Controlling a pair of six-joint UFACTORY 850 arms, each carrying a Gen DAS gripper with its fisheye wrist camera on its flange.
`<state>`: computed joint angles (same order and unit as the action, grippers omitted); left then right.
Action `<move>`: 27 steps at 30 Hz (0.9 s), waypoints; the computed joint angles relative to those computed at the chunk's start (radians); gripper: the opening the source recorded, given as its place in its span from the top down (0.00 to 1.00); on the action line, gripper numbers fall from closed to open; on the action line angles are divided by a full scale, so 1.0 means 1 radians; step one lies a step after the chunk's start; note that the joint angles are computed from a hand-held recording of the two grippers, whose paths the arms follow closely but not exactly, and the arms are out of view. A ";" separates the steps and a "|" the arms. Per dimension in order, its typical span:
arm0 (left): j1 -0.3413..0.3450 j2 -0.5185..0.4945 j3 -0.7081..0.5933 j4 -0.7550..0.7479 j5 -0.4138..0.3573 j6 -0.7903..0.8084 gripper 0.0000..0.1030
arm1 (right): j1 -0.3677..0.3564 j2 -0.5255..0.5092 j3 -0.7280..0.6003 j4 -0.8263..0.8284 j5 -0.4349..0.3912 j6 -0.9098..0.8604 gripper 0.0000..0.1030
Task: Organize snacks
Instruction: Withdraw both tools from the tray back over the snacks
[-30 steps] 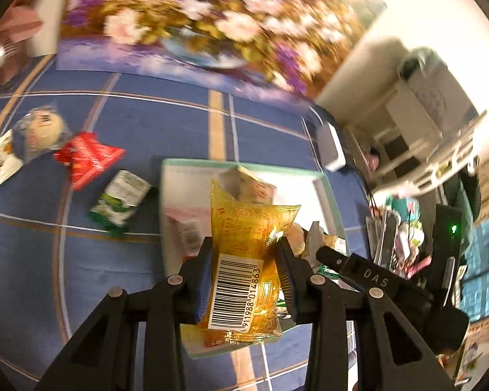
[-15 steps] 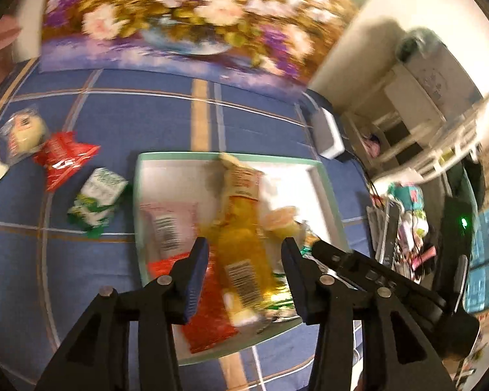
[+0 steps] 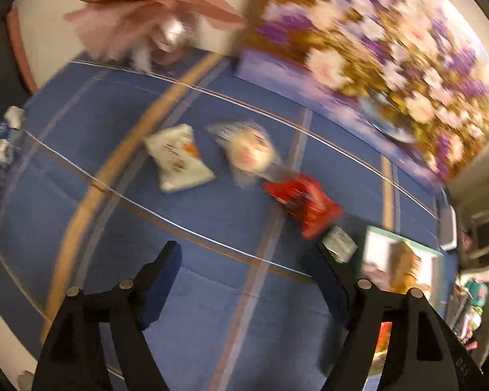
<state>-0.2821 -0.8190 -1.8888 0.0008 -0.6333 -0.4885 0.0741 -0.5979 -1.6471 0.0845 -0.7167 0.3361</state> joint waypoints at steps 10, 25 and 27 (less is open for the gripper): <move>0.057 0.062 0.091 0.080 0.051 -0.061 0.16 | 0.082 -0.069 -0.087 -0.015 -0.044 0.001 0.28; 0.089 0.047 0.099 0.162 0.059 -0.167 0.04 | 0.094 -0.121 -0.118 0.030 -0.013 -0.028 0.00; 0.090 0.040 0.092 0.163 0.059 -0.165 0.04 | 0.090 -0.131 -0.128 0.029 -0.009 -0.019 0.00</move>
<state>-0.1919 -0.7790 -1.7965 0.1643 -0.5747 -0.6539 0.1642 -0.7284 -1.7756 0.1137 -0.7254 0.3170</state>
